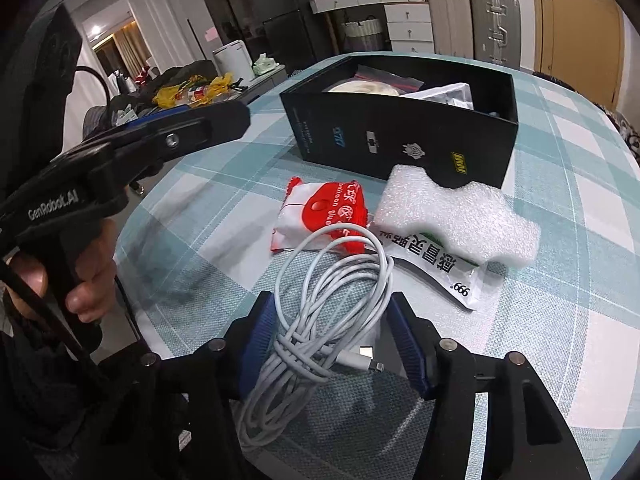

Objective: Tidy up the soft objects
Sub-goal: 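Grasp the white cable coil with the right gripper and lift it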

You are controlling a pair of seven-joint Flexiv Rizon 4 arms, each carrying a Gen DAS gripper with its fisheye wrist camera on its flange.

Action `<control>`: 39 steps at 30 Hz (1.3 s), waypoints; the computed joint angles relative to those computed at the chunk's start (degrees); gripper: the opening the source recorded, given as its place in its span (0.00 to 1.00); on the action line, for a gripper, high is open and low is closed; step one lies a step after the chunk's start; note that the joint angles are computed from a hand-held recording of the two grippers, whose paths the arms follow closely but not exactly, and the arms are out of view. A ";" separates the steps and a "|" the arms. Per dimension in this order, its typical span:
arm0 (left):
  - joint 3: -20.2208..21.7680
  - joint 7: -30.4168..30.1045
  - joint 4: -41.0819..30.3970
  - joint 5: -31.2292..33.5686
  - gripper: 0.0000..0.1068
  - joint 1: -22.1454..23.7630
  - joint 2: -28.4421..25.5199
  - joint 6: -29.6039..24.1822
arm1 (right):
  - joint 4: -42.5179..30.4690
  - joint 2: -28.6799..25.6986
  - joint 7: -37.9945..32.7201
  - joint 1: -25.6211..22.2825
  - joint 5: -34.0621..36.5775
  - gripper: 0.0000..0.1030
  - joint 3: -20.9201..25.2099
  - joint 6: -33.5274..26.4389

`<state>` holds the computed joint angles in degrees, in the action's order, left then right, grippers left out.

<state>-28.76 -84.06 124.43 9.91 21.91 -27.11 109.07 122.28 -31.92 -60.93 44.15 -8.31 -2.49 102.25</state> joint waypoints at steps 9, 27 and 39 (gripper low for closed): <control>-1.40 -0.23 -0.11 -0.17 0.96 1.76 0.05 -0.58 | 1.03 0.82 -2.34 -0.69 1.89 0.54 0.45 4.45; 1.67 1.40 -1.09 -2.54 0.96 -1.50 -1.20 -1.62 | 3.38 2.97 -15.00 14.37 24.33 0.30 -12.33 13.12; 2.75 2.36 -1.22 -4.17 0.96 -2.70 -1.45 -2.12 | 0.62 -0.09 -9.27 -2.55 15.59 0.44 4.70 13.45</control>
